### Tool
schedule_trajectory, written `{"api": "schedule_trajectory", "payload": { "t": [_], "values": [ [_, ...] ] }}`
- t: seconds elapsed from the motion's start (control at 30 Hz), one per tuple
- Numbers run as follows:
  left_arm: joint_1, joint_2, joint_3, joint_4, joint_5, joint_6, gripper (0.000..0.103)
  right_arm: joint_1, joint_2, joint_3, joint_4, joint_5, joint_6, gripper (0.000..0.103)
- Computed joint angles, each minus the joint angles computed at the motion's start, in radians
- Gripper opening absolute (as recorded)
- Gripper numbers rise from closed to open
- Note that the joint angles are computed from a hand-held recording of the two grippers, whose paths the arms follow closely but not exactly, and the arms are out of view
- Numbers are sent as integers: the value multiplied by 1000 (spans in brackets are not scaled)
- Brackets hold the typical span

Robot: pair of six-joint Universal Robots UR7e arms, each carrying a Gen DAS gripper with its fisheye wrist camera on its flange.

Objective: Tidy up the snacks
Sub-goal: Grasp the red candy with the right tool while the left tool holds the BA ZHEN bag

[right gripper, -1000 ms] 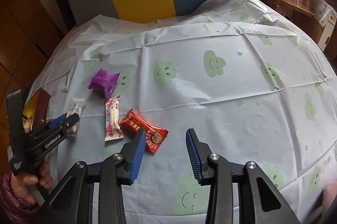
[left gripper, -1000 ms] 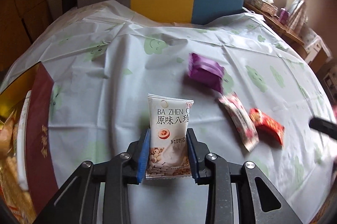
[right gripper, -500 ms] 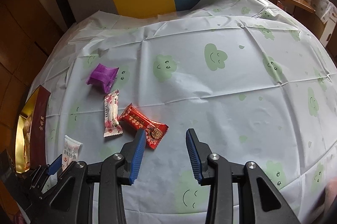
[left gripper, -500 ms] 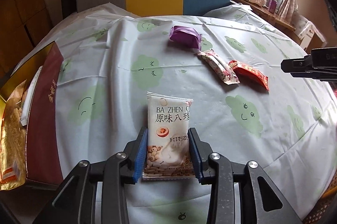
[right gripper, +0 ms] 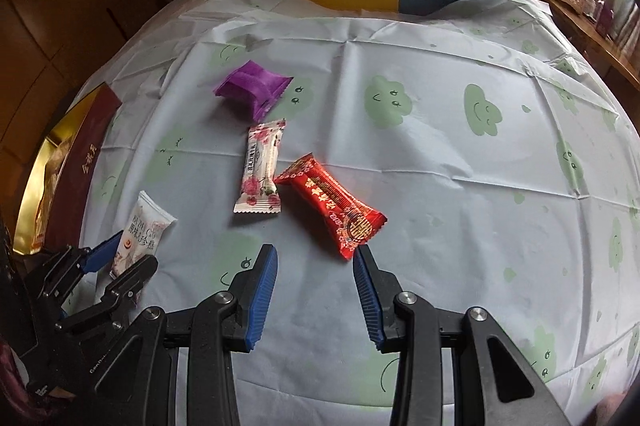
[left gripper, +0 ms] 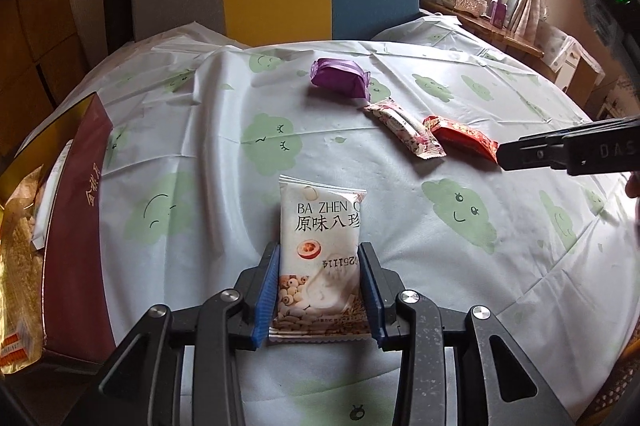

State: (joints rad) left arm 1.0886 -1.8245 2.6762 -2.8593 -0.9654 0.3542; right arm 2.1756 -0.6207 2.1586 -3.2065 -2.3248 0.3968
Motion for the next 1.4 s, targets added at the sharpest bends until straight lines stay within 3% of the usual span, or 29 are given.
{"api": "schedule_trajectory", "payload": {
  "t": [0.47, 0.97, 1.4],
  "values": [
    [16, 4, 14, -60, -24, 15, 39, -31, 13, -104, 212, -96, -60, 45],
    [20, 10, 17, -78, -29, 21, 40, -52, 34, -128, 244, -102, -129, 47],
    [15, 4, 19, -78, -27, 18, 40, -43, 26, -101, 225, -102, -109, 47]
  ]
}}
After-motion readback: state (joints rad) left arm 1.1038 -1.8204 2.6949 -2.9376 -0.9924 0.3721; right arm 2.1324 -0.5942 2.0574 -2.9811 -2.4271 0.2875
